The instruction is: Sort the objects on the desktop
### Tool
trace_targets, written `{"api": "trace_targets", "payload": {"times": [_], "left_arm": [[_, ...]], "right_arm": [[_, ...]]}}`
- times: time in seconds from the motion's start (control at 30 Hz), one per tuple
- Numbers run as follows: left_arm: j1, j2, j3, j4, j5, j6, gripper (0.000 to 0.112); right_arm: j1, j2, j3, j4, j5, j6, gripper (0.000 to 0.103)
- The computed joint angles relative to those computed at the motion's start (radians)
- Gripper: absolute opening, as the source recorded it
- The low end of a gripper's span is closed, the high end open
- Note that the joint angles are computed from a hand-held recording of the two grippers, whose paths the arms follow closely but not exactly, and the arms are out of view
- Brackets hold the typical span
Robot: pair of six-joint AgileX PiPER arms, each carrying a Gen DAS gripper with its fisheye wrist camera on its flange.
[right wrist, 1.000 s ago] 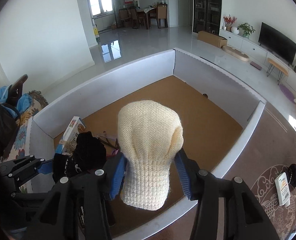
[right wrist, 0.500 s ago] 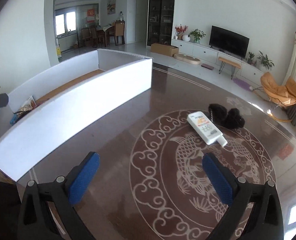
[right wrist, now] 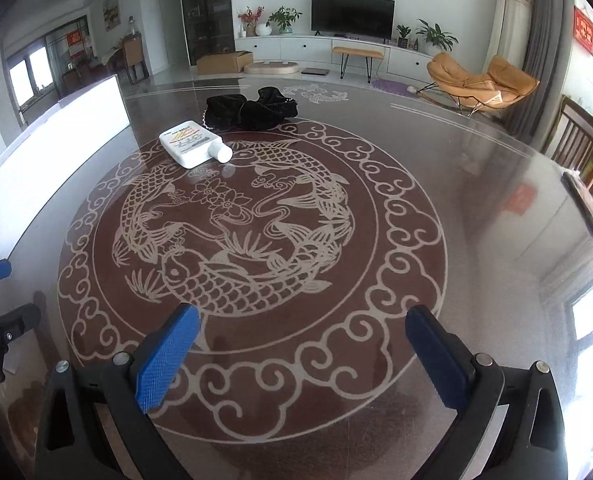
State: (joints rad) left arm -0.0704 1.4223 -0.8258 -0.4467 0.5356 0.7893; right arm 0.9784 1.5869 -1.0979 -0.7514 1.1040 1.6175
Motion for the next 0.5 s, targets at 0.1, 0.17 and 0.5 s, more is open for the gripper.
{"api": "trace_targets", "payload": {"times": [0.1, 0.17, 0.5], "left_arm": [[0.054, 0.028, 0.017, -0.075, 0.001, 0.09, 0.103], [0.1, 0.021, 0.025, -0.161, 0.019, 0.168, 0.103], [0.061, 0.025, 0.03, -0.13, -0.016, 0.132, 0.103]], "right_arm": [[-0.165, 0.057, -0.085, 0.026, -0.061, -0.125, 0.103], [-0.271, 0.108, -0.16, 0.056, -0.086, -0.195, 0.103], [-0.4, 0.449, -0.655, 0.137, 0.033, -0.574, 0.102]]}}
